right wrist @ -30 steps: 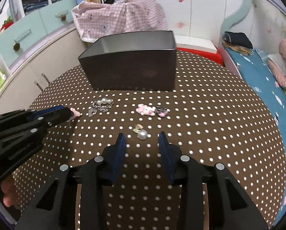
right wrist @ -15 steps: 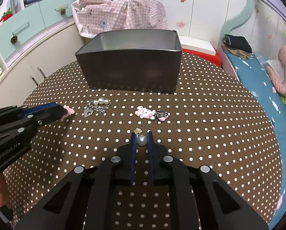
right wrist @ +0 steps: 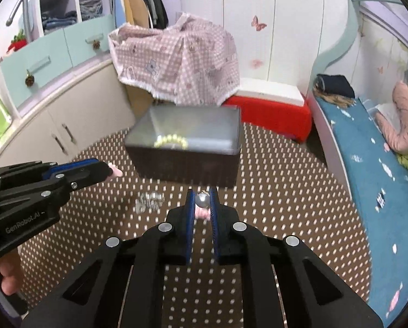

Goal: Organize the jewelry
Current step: 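Carry the pink charm and pearl earring into the grey box with both tools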

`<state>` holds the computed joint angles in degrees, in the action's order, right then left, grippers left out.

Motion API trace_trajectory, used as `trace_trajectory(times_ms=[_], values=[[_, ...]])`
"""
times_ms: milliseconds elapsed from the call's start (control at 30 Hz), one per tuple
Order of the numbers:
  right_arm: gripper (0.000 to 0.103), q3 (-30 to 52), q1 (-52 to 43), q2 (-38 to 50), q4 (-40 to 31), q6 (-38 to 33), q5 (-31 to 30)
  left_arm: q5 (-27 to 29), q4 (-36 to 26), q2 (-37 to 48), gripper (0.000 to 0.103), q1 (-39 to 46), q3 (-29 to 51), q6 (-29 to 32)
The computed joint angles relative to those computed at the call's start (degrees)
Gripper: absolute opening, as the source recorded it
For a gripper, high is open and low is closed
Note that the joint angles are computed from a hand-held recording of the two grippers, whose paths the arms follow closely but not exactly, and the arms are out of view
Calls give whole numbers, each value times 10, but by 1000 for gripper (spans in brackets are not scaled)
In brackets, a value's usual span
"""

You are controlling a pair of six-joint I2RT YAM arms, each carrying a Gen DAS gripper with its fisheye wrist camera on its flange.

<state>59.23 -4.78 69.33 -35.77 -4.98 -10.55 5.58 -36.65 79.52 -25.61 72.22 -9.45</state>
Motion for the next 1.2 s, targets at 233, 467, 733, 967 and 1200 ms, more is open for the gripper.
trace_trajectory(times_ms=[233,467,733,967,1200], values=[[12,93,-4,58,-8,5,-12,13,-32,72,9,9,121,12],[12,162,6,134,-4,14,-12,28,-66,155,9,22,216,17],[12,197,19,218,1,24,-9,46,-118,256,9,29,289,23],[12,195,19,252,15,25,-7,48,-118,281,10,34,289,24],[12,190,21,262,21,26,-7,29,-109,284,10,28,284,25]])
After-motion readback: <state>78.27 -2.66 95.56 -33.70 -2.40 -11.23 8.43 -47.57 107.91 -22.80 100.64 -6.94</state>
